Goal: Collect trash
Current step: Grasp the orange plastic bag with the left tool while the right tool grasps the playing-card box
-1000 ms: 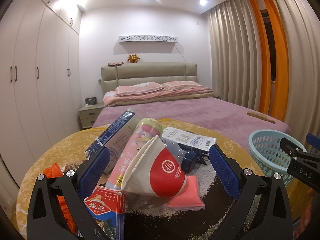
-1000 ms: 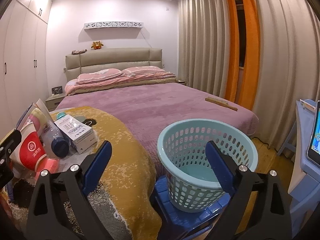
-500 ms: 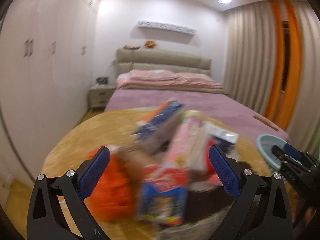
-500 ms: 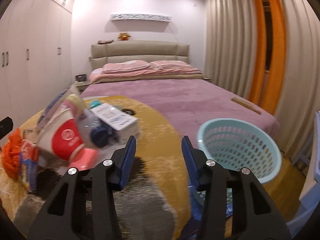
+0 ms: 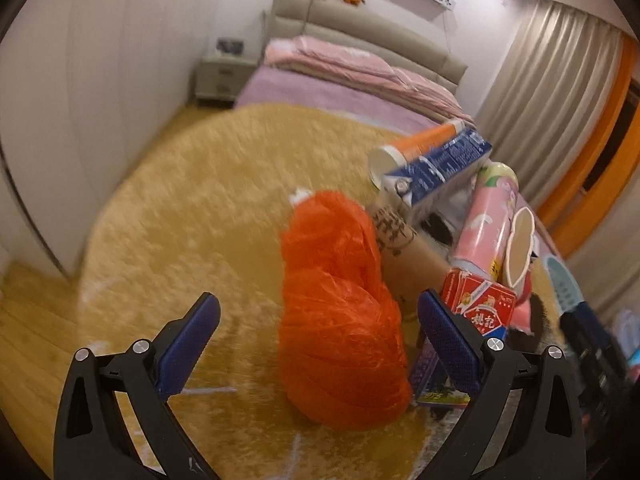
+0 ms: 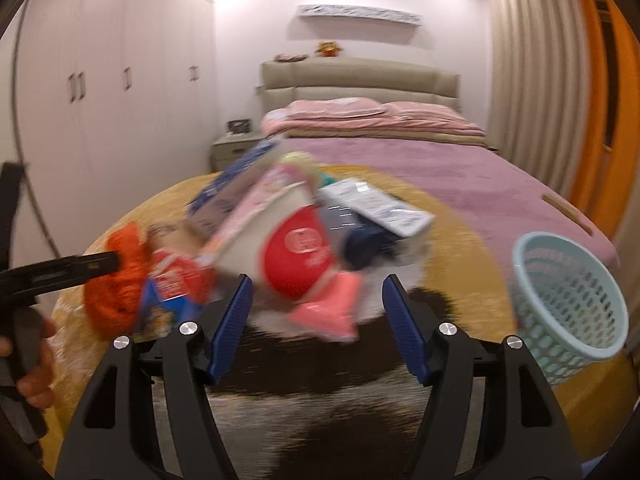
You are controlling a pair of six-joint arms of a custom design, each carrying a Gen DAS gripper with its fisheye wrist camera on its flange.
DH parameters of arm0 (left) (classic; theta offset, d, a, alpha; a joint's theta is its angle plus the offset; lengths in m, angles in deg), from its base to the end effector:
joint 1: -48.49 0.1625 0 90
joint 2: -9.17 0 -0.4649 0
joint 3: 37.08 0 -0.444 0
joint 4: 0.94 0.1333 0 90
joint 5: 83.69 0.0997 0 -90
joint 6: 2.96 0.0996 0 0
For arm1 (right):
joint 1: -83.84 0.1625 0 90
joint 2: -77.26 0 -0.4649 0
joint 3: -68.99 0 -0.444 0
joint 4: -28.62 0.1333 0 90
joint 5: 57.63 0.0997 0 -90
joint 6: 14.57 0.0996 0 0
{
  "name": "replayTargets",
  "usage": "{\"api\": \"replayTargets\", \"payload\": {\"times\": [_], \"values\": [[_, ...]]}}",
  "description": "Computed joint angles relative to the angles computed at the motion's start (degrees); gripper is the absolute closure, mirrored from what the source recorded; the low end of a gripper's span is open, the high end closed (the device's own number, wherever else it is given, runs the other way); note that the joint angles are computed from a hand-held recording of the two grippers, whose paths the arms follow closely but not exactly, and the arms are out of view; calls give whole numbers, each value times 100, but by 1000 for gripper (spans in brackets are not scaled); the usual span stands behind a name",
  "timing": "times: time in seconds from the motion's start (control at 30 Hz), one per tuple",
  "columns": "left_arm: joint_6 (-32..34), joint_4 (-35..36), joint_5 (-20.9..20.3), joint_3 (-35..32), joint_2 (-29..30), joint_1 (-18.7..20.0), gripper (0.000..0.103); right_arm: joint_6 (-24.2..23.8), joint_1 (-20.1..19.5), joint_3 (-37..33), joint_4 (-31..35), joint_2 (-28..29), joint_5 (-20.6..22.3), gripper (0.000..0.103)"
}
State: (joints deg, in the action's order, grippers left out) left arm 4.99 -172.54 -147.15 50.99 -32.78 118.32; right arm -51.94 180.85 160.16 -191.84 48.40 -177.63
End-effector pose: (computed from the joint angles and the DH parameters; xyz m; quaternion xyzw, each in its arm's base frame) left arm -0.1043 -0.7995 0.1386 0.1574 0.9162 -0.3181 0.1858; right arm 0.1720 -0.7150 0.0542 0.1679 -0.7956 0.4662 0.3486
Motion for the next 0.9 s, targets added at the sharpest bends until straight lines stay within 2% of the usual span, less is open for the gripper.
{"api": "replayTargets", "payload": {"times": [0.07,0.27,0.3,0.37,0.4,0.47,0.6,0.7,0.8,0.9], "values": [[-21,146,-201,-78,34,54,10,-1,81,-46,134,86,11,39],[-160,651,-369,-295,140,143,29,193,204,-200,621,225,-11,38],[-182,693,-409,-305,139,160,35,276,213,-262,768,242,-38,37],[-253,753,-580,-299,105,212,40,501,218,-338,1073,241,-63,36],[-266,738,-637,-285,88,225,46,580,210,-357,1178,238,-58,36],[-279,777,-769,-212,-9,238,52,795,223,-443,1479,250,-119,32],[-323,569,-637,-78,-108,226,54,1078,236,-623,1962,303,-187,27],[-319,367,-749,48,-224,253,55,1366,274,-912,2398,452,-530,26],[-240,210,-633,140,-300,224,55,1825,240,-1036,2946,444,-418,26],[-185,113,-544,185,-335,211,55,2019,242,-1137,3185,471,-332,25]]}}
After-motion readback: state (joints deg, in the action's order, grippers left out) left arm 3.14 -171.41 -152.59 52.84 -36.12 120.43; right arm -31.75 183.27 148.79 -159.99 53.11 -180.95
